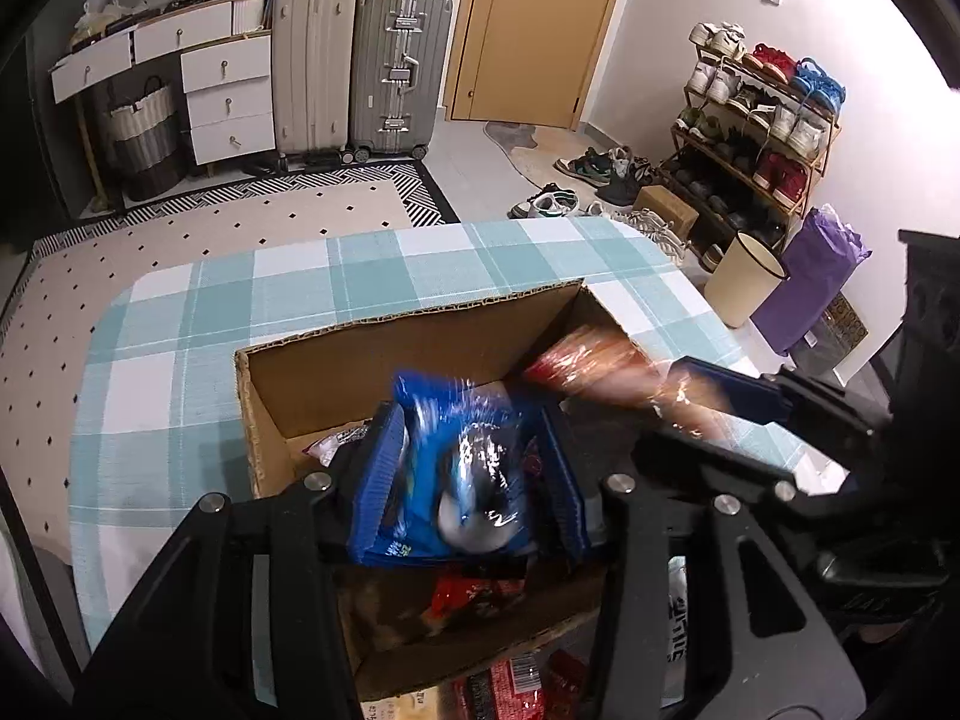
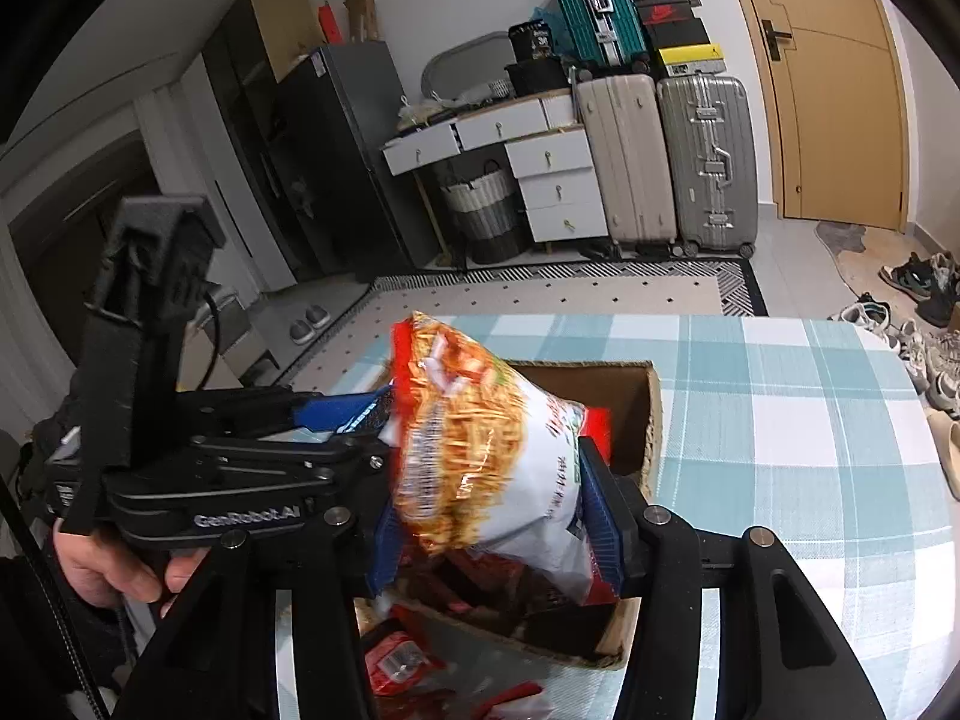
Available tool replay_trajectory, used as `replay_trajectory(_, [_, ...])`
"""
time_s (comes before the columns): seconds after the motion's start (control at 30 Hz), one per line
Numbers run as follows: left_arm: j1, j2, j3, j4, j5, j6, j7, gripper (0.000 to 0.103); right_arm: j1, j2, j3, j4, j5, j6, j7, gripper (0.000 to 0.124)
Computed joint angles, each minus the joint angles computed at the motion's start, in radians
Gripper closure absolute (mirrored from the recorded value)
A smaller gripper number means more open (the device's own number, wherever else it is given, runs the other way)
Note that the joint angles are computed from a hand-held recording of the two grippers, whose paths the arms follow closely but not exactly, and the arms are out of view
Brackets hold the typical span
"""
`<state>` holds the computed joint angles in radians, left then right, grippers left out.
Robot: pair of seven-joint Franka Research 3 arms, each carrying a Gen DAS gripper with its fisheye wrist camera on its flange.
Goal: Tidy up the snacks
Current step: 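Open both grippers to drop the packets into the box, then withdraw both tools from the box back over the remaining snacks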
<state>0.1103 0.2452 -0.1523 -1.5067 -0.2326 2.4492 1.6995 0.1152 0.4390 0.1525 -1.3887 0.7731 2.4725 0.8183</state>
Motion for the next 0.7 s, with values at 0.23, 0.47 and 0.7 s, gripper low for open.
replay_trajectory(0.23, [-0.003,-0.034,0.015,-0.048,0.050,0.030,-0.033,0.044,-0.012,-0.028,0.011,-0.049,0.039,0.054,-0.048,0.051])
replay_trajectory(0.47, [-0.017,-0.154,0.030,-0.186,0.062,0.090,-0.046,0.039,-0.018,-0.124,0.002,-0.144,0.108,0.088,-0.105,0.046])
replay_trajectory(0.7, [-0.051,-0.297,0.060,-0.331,0.090,0.135,-0.087,0.022,-0.004,-0.269,-0.029,-0.292,0.215,0.141,-0.204,0.039])
